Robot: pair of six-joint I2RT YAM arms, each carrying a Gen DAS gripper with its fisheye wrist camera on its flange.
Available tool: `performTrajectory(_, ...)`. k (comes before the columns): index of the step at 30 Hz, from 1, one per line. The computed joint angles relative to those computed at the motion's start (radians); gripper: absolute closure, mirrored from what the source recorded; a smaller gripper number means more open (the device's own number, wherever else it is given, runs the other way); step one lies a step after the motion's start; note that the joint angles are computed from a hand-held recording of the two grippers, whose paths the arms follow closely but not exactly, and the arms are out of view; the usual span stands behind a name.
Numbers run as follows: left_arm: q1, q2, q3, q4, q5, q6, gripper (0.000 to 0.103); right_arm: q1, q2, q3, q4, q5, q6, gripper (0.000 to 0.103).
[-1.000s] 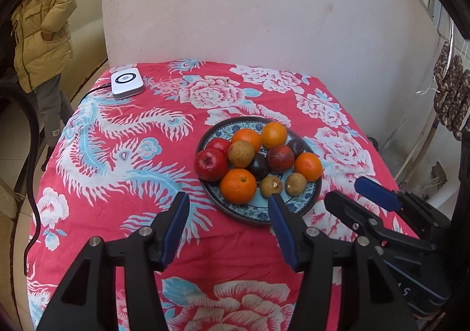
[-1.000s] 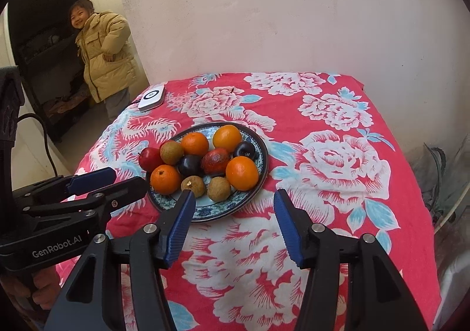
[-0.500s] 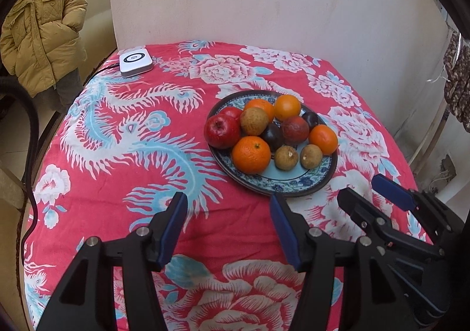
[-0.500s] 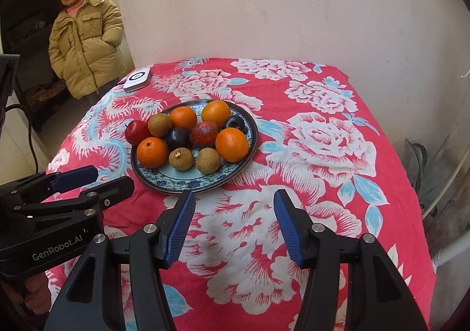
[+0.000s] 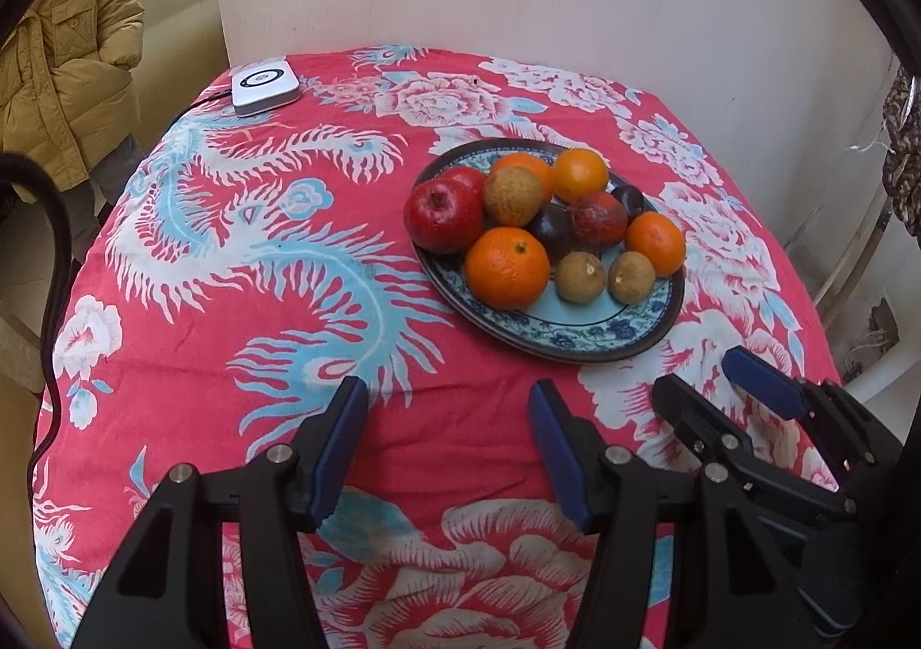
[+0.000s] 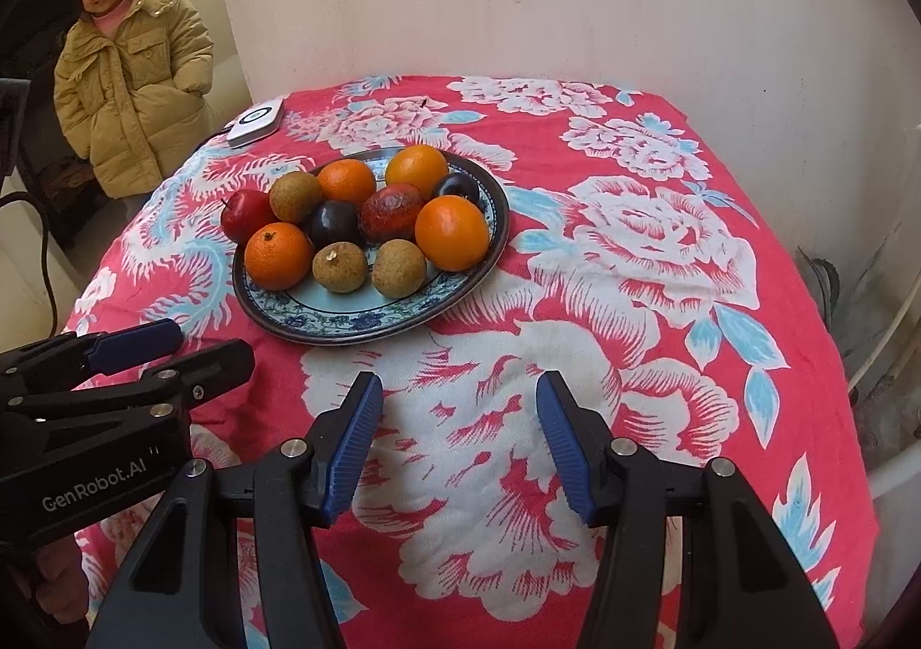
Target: Organize fruits
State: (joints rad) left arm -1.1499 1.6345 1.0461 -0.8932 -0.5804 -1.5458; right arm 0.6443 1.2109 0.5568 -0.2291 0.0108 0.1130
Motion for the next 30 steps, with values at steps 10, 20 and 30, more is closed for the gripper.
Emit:
performTrajectory(10, -0.001, 0.004, 0.001, 0.002, -0.001, -0.002, 0.04, -0.003, -0.007, -0.009, 0.009, -0.005, 0.004, 0.045)
performTrajectory(20, -0.002, 0.011, 0.003, -0.005, -0.007, -0.001, 0.04, -0.007, -0.008, -0.008, 0.009, -0.016, 0.006, 0.045)
performTrajectory(30, -0.001, 0.009, 0.003, -0.013, -0.009, -0.003, 0.04, -0.006, -0.008, -0.009, 0.01, -0.015, 0.007, 0.044)
